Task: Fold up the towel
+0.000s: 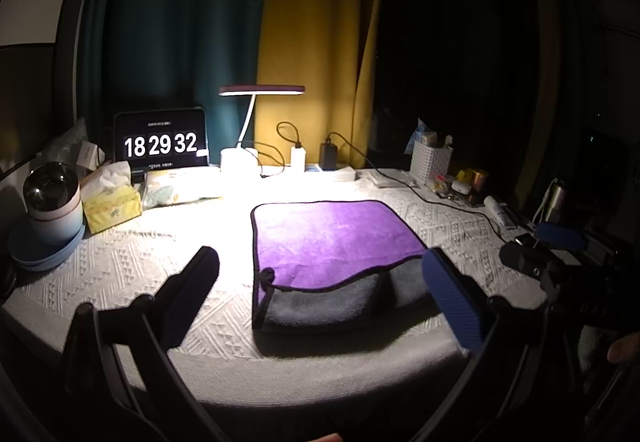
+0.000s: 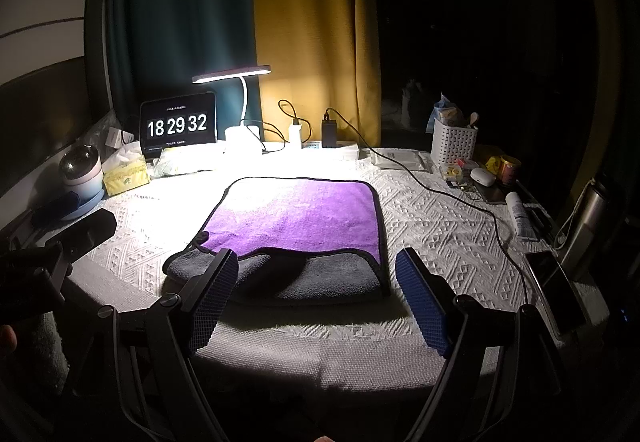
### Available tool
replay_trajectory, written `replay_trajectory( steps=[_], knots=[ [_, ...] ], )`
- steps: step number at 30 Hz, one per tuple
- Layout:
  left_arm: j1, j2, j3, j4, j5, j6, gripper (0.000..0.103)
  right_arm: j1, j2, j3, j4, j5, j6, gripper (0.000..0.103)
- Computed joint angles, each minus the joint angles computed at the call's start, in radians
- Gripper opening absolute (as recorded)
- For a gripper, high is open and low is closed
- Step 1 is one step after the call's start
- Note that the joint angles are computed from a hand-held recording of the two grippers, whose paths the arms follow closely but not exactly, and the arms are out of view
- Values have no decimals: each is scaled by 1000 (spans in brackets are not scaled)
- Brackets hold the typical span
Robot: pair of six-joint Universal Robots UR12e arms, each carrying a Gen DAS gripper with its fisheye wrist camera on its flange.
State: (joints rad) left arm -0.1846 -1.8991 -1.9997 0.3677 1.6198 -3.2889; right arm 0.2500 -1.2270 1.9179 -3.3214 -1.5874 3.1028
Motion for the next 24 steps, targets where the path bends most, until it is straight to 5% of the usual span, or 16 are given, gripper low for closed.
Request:
replay_trajectory(
  steps=[24],
  knots=[
    [15, -35, 45, -83, 4, -12, 102, -5, 43, -58, 41, -13, -16, 84]
  ],
)
